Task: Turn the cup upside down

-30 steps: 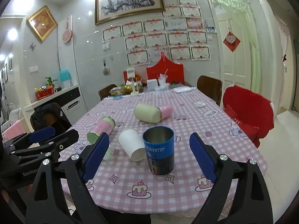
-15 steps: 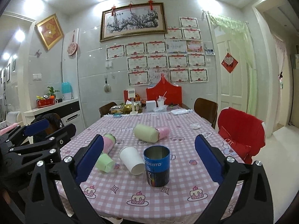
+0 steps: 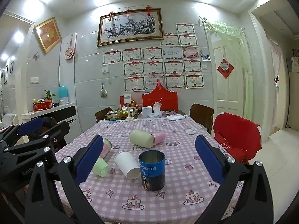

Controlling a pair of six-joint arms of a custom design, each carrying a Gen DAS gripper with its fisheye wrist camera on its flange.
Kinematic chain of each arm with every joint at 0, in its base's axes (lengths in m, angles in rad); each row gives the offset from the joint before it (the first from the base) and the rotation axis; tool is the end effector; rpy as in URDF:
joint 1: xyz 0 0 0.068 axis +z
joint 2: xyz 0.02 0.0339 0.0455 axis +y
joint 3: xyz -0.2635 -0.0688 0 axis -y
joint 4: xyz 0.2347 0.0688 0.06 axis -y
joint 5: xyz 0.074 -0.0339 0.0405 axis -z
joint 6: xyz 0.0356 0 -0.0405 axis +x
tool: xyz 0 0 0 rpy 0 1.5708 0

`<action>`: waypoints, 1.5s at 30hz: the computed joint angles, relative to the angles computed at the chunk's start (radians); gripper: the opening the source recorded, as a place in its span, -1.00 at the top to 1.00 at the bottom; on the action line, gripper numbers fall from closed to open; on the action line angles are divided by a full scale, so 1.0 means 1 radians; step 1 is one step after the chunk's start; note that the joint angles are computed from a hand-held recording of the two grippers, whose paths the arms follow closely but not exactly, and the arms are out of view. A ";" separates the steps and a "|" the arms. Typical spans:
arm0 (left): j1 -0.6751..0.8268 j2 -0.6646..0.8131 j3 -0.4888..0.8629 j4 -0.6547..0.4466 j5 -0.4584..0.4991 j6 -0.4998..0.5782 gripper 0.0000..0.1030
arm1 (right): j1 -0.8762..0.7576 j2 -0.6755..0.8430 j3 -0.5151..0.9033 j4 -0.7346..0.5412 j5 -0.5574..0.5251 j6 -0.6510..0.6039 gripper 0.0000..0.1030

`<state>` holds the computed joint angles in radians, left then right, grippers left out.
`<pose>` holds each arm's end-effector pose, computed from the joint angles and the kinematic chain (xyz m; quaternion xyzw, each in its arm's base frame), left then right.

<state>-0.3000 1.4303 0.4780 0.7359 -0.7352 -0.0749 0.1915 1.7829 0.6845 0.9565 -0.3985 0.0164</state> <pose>0.2613 -0.0558 0.1964 -0.1421 0.7480 0.1662 0.6267 0.3326 0.0785 0.1743 -0.1939 0.7263 0.2154 0.6233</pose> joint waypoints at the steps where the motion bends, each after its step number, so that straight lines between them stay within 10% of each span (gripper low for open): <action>1: -0.001 0.002 0.000 0.003 -0.002 0.000 -0.53 | -0.002 0.000 -0.002 0.003 -0.003 0.000 -0.85; 45: 0.033 -0.004 -0.024 0.030 0.021 0.013 -0.53 | 0.001 0.027 0.001 0.015 -0.004 0.002 -0.85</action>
<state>-0.2671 1.4266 0.4539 0.7663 -0.7141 -0.0624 0.1925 1.8096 0.6850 0.9712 -0.4025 0.0183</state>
